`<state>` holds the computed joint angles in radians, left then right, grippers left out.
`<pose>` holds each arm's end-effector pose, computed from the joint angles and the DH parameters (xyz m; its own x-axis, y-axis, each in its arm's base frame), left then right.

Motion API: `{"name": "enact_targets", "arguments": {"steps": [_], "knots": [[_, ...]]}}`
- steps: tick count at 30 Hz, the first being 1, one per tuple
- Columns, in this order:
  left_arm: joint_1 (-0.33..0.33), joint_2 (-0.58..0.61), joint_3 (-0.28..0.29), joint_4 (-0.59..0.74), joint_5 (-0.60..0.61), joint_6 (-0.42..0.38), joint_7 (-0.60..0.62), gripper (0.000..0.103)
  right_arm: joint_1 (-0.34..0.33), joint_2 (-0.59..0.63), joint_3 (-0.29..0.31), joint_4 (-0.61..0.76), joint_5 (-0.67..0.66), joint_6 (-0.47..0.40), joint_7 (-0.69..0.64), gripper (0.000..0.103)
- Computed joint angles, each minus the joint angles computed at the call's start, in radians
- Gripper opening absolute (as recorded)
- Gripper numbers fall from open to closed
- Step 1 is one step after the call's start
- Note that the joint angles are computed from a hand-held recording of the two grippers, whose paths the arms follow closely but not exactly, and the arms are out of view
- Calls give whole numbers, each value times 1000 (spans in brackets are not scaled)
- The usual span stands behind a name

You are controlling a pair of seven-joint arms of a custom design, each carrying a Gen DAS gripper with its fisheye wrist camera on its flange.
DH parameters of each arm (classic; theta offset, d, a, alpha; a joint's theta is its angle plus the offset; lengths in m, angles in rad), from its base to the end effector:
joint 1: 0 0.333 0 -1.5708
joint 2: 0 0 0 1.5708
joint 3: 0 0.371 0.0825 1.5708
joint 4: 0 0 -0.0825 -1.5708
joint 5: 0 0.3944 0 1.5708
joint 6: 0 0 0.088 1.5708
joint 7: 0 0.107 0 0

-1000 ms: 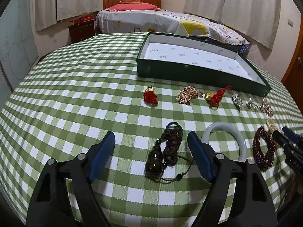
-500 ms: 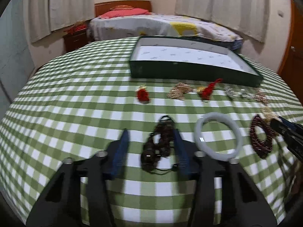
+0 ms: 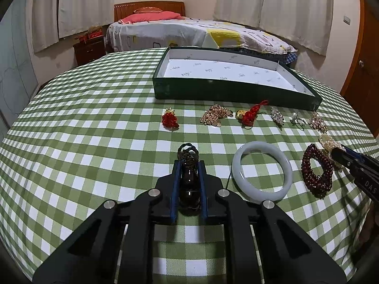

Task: Organize jewelry
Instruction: 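Grasp the black beaded necklace with the left tool while the right tool lifts the pearls, then carry both necklaces into the green box and open both tools to release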

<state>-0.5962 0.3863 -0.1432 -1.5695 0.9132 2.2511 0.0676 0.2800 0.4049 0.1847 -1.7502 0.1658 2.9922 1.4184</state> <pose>0.5666 -0.4637 0.5084 0.2714 -0.9613 0.0466 -0.6725 -0.2240 -0.7054 0.6704 0.2982 0.4889 0.4426 -0.8915 -0.0972 -0.6262 -0.2296 -0.7451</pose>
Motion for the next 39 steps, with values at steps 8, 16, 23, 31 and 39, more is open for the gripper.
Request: {"name": "enact_targets", "arguments": {"steps": [8,16,23,31,39], "knots": [[-2,-11,2,-4,27,19,-34,14,-8,-8,14,-5,16,9,-9,20],[-4,-16,2,2,48,14,-38,14,-15,-14,24,-6,30,20,-20,20],[-8,-19,2,25,78,1,-39,14,-21,-21,32,-4,42,32,-28,20],[-16,-12,8,83,124,-11,-27,14,-36,-24,54,28,65,42,-44,20],[-31,37,39,210,184,-17,21,14,-12,38,33,161,44,51,-29,20]]}}
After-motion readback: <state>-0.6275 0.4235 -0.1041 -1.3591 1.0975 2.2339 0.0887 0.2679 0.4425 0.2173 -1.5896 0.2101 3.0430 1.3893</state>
